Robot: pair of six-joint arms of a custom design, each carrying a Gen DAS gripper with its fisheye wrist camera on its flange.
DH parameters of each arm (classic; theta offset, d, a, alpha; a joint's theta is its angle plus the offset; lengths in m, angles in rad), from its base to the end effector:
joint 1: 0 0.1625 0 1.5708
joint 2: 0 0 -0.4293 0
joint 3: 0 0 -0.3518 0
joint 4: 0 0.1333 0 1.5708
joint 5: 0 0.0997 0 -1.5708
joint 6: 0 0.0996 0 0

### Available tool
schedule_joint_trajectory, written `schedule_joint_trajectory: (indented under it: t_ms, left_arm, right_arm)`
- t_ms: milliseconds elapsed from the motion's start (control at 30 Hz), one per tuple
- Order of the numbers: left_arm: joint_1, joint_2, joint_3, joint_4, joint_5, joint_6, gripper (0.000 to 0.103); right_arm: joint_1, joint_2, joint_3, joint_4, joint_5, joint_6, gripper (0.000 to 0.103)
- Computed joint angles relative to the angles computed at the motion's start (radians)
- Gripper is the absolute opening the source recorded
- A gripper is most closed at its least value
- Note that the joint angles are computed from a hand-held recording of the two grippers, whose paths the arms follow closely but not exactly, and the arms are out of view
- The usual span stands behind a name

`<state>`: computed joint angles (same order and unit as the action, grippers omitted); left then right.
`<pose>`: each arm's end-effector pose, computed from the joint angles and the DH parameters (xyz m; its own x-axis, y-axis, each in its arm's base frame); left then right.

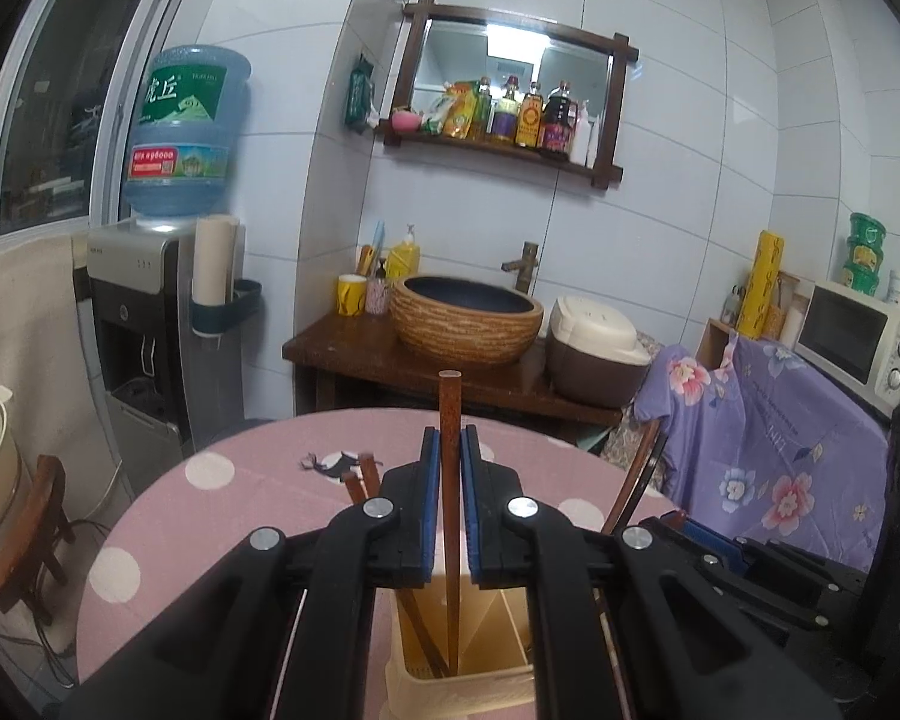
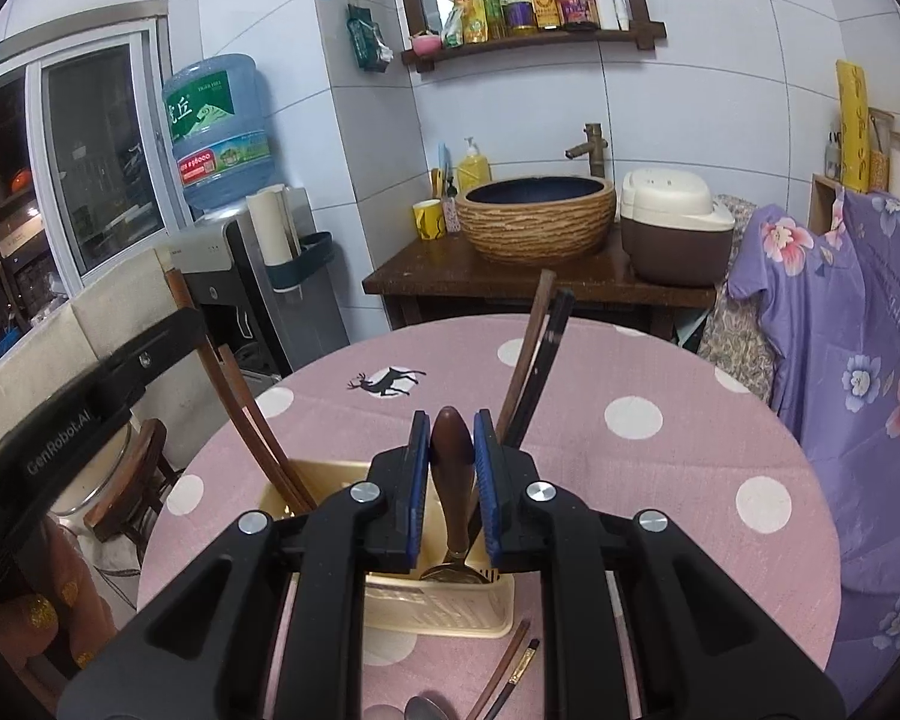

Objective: Organize utensils
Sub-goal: 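Open both grippers to drop the chopstick and wooden spoon into the holder, then move both tools down to the spoons lying beside the holder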

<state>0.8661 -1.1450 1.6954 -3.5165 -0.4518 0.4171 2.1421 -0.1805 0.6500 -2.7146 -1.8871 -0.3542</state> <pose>-0.1783 -0.5538 0.4600 -0.7829 -0.3045 -0.5425 0.4706 0.2804 -0.8366 0.5581 -0.6791 0.0687 -0.7018 -0.5567 0.4444 -0.7099 0.4947 -0.5013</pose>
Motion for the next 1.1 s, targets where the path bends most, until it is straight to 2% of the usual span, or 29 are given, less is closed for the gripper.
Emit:
schedule_joint_trajectory:
  t_ms: [267, 400, 533, 567, 633, 667, 700, 767, 800, 900, 1100]
  left_arm:
    - [0.034, -0.015, 0.043, 0.085, 0.001, -0.115, 0.008]
    - [0.035, -0.003, 0.05, 0.022, 0.015, -0.07, 0.008]
    - [0.033, -0.025, 0.075, 0.083, 0.002, -0.121, 0.009]
    - [0.031, -0.027, 0.08, 0.086, 0.005, -0.12, 0.013]
    - [0.023, -0.031, 0.1, 0.07, 0.019, -0.116, 0.035]
    - [0.018, -0.034, 0.115, 0.047, 0.023, -0.108, 0.054]
    - [0.011, -0.037, 0.133, 0.017, 0.028, -0.097, 0.061]
    - [-0.008, -0.049, 0.175, -0.013, 0.05, -0.089, 0.066]
    - [-0.015, -0.057, 0.195, -0.013, 0.057, -0.092, 0.07]
    - [-0.03, -0.078, 0.256, 0.014, 0.092, -0.138, 0.075]
    - [-0.018, -0.193, 0.394, 0.46, 0.087, -0.523, 0.075]
  right_arm:
    - [-0.009, -0.012, 0.045, -0.028, -0.003, 0.003, 0.016]
    - [-0.018, -0.009, 0.047, -0.023, -0.011, 0.023, 0.016]
    - [-0.022, -0.014, 0.074, -0.052, -0.01, 0.014, 0.016]
    - [-0.023, -0.016, 0.086, -0.07, -0.01, 0.013, 0.016]
    - [-0.023, -0.022, 0.115, -0.116, -0.021, -0.005, 0.02]
    - [-0.023, -0.027, 0.134, -0.144, -0.027, -0.016, 0.023]
    - [-0.023, -0.036, 0.161, -0.175, -0.028, -0.029, 0.027]
    - [-0.025, -0.058, 0.215, -0.228, -0.025, -0.041, 0.035]
    - [-0.025, -0.067, 0.235, -0.249, -0.023, -0.045, 0.036]
    - [-0.024, -0.103, 0.322, -0.325, -0.037, -0.064, 0.038]
    - [-0.036, -0.168, 0.483, -0.377, -0.067, -0.068, 0.042]
